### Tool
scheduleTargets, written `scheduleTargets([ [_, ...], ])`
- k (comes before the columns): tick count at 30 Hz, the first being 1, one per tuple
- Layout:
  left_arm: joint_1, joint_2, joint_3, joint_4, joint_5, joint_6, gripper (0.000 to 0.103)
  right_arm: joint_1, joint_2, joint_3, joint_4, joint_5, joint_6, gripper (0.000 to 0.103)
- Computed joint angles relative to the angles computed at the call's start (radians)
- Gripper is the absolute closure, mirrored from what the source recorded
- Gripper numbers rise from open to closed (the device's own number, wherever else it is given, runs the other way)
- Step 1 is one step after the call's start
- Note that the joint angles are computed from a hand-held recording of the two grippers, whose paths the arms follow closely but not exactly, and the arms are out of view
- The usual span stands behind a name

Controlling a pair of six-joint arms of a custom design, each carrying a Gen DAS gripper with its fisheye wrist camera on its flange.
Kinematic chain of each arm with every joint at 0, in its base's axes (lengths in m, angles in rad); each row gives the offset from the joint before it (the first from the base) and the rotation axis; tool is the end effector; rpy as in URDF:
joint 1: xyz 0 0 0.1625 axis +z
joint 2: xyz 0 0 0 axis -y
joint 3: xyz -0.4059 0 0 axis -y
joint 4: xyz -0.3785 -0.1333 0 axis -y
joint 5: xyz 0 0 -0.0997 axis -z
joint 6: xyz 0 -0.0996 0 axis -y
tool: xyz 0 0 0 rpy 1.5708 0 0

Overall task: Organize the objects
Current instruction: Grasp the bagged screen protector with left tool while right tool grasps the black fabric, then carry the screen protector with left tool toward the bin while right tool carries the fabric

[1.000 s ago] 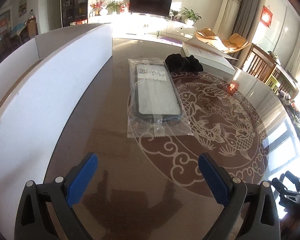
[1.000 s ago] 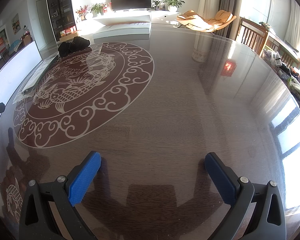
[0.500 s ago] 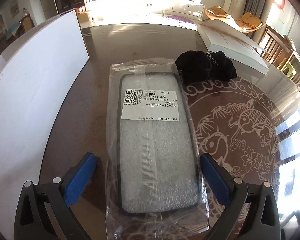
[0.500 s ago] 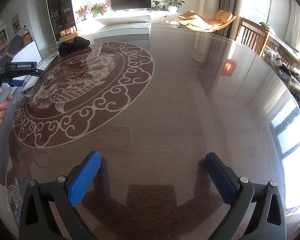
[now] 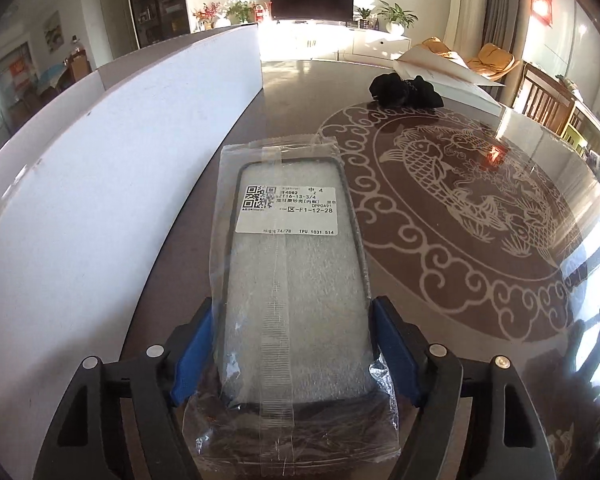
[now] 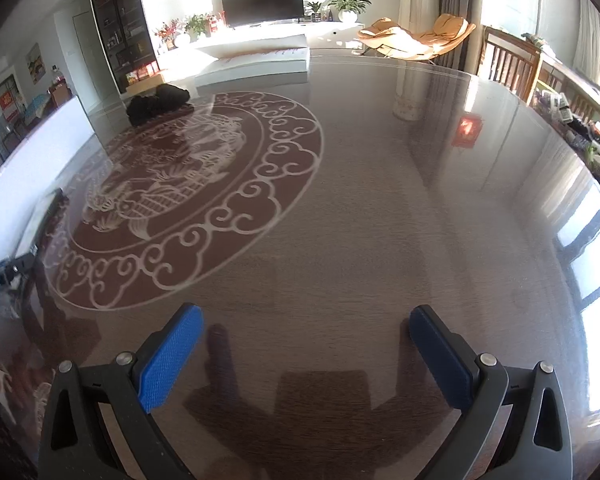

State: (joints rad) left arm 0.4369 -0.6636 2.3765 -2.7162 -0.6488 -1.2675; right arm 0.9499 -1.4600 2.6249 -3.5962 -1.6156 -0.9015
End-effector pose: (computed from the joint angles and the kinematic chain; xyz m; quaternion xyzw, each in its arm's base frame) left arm -0.1980 -0.3272 -0.0665 0.0669 0.8662 -0.3074 0.3882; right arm -0.0900 -0.3472 0.2289 0.1178 -0.9010 0.2879 0.3024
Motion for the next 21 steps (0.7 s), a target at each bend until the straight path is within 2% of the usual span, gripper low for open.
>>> scheduleTargets([
  [1,-0.012,-0.008,0.017,0.005,-0.005,-0.022,0.027,0.029,-0.023,-0.023,0.096,0.032,0.013,0.000],
  [2,-0.019,-0.016,0.027,0.009,-0.011,-0.036,0.028,0.085,-0.011,-0.061,0.154,0.026,0.027,0.000],
  [4,-0.026,-0.014,0.037,0.002,-0.008,-0.044,0.027,0.212,0.049,-0.181,0.305,0.005,0.039,0.000],
  [6,-0.032,-0.007,0.038,0.003,-0.002,-0.055,0.027,0.328,0.157,-0.334,0.444,-0.027,0.004,0.000],
  [8,-0.032,-0.003,0.040,-0.010,-0.001,-0.051,0.027,0.430,0.295,-0.494,0.526,-0.120,-0.045,0.000],
  [10,-0.031,0.001,0.039,-0.018,0.001,-0.047,0.027,0.514,0.447,-0.646,0.535,-0.266,-0.088,0.000],
  [12,-0.028,0.004,0.037,-0.023,0.004,-0.041,0.027,0.561,0.568,-0.775,0.538,-0.369,-0.089,0.000],
  [14,-0.025,0.006,0.035,-0.029,0.005,-0.036,0.027,0.588,0.653,-0.876,0.566,-0.431,-0.047,0.000],
  [18,-0.021,0.008,0.032,-0.034,0.005,-0.028,0.026,0.615,0.742,-0.969,0.556,-0.437,-0.003,0.000],
  [20,-0.016,0.010,0.028,-0.038,0.006,-0.021,0.026,0.618,0.769,-1.005,0.601,-0.446,0.042,0.001],
  [21,-0.014,0.011,0.025,-0.037,0.007,-0.018,0.025,0.616,0.773,-1.014,0.632,-0.445,0.062,0.017],
])
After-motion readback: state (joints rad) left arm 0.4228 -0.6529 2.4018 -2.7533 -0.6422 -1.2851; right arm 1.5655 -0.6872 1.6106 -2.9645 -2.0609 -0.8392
